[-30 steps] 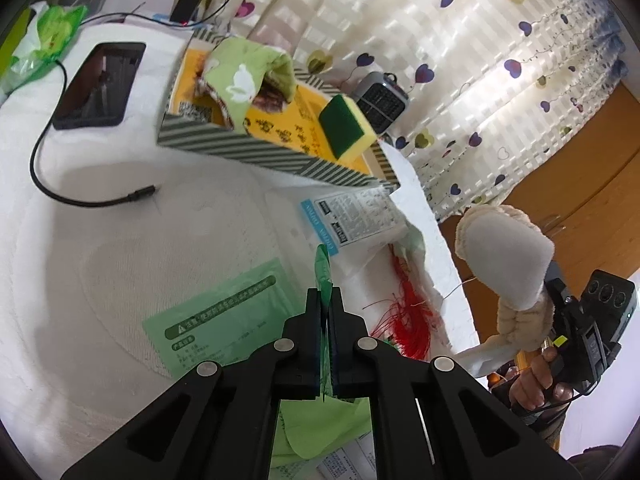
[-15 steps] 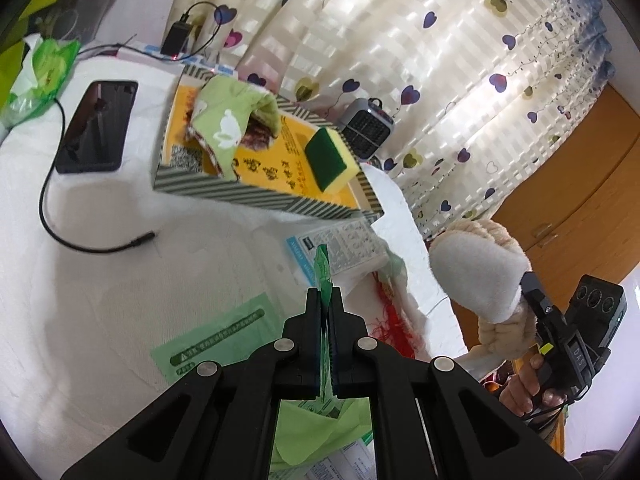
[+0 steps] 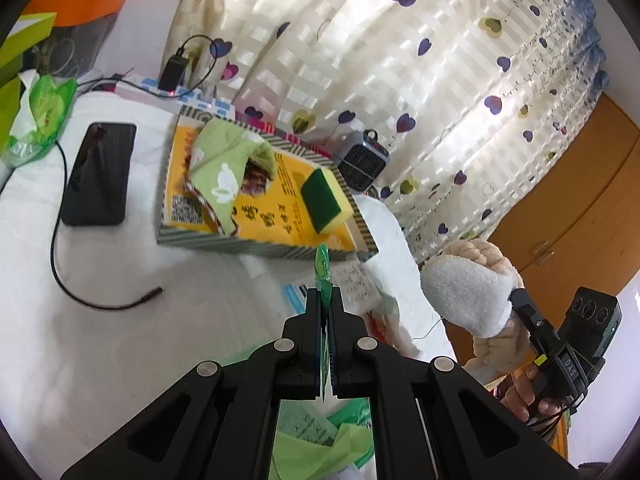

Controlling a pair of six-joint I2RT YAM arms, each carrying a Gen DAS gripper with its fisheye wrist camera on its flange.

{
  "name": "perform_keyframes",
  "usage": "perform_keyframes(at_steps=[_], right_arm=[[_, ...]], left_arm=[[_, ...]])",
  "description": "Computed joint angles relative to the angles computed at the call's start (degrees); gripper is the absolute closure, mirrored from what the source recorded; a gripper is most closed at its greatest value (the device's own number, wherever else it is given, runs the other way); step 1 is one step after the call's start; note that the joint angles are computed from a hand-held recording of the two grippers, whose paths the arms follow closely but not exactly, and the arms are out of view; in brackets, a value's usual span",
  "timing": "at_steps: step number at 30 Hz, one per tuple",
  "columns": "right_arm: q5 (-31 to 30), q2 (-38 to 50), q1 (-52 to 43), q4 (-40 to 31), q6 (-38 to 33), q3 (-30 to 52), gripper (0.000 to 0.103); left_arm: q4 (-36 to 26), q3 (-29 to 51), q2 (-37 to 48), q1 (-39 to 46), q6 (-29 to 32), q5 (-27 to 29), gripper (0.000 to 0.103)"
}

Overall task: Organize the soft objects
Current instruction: 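Carry the plush band in the right gripper while the left gripper carries the green packet to the yellow box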

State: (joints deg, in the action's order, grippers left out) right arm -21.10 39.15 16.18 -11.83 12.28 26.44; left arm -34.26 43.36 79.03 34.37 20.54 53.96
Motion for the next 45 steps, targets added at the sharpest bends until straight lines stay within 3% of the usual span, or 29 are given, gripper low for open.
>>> perform_keyframes(at_steps=[21, 35, 45], right_arm=[[-1.33, 22.90, -4.88, 8.35, -2.85, 12.51, 0.074], [-0.29, 45.67, -6.66, 11.72, -5.68, 27.79, 0.074], [-1.30, 59.60, -6.94, 9.80, -6.90, 39.15, 0.074]], left_arm=[[12.92, 10.48, 8.26, -7.97, -15.40, -4.04, 0.099], [19.88, 18.39, 19.52, -13.88, -21.34, -7.68, 0.099], [21.65, 24.39, 27.54, -16.29, -23.04, -9.97, 0.099]])
